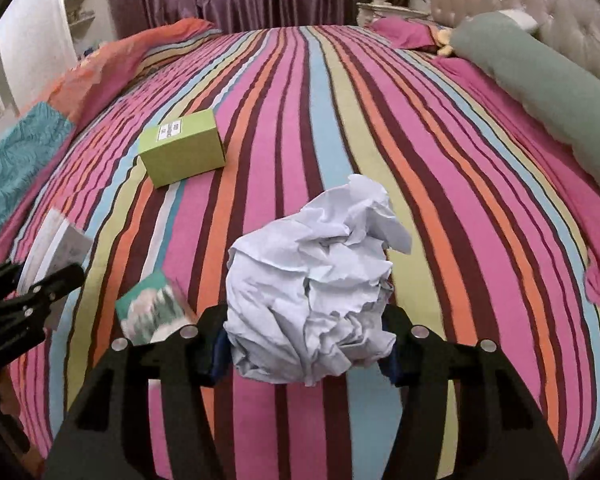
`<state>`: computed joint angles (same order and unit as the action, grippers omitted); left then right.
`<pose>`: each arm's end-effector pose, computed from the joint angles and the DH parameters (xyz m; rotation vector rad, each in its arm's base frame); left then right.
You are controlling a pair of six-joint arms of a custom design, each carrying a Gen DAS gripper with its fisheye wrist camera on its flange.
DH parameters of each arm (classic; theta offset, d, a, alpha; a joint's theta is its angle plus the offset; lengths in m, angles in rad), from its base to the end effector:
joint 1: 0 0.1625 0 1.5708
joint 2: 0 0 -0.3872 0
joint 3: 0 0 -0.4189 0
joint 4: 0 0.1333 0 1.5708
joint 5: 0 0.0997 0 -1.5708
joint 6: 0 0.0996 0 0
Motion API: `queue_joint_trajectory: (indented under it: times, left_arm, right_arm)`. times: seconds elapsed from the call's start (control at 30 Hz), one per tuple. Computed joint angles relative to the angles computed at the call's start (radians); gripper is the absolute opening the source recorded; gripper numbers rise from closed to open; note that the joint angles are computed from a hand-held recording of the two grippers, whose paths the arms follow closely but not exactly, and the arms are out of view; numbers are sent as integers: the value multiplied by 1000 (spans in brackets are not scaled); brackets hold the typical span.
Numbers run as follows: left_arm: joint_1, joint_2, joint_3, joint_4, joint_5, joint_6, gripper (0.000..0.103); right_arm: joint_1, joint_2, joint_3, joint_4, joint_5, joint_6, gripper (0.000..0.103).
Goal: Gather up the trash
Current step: 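Grasp the white Your Skin Dress box with the left tool while the right tool grasps the crumpled paper, then carry the Your Skin Dress box and crumpled paper over the wastebasket with both tools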
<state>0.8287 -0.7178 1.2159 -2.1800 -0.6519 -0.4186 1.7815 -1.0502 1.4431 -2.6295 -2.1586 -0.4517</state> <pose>-0.3607 -0.7078 0.1680 0.3114 2.3059 -0.7392 0.2247 -0.6772 0.3344 0.5406 -2.3414 0.7334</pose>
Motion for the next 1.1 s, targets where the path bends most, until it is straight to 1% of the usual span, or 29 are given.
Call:
queue_joint_trajectory:
  times: [0.13, 0.27, 0.5, 0.7, 0.87, 0.97, 1.1]
  left_arm:
    - [-34, -76, 116, 9, 10, -69, 50]
    - [-70, -144, 219, 17, 14, -123, 50]
    - [-146, -248, 374, 29, 30, -196, 50]
    - [-203, -313, 472, 31, 37, -255, 50]
    - [-253, -373, 572, 13, 13, -316, 50]
    - [-287, -413, 643, 16, -2, -353, 50]
    - [-327, -471, 737, 36, -47, -457, 50]
  right_arm:
    - [-8, -83, 81, 9, 23, 49, 54]
    - [-10, -164, 170, 5, 52, 72, 54]
    - [-16, -285, 290, 11, 102, 101, 54]
    - [-14, -383, 399, 2, 126, 93, 54]
    - [-10, -476, 497, 16, 150, 78, 54]
    - [-5, -546, 570, 27, 162, 53, 54]
    - [-11, -625, 642, 60, 185, 59, 54]
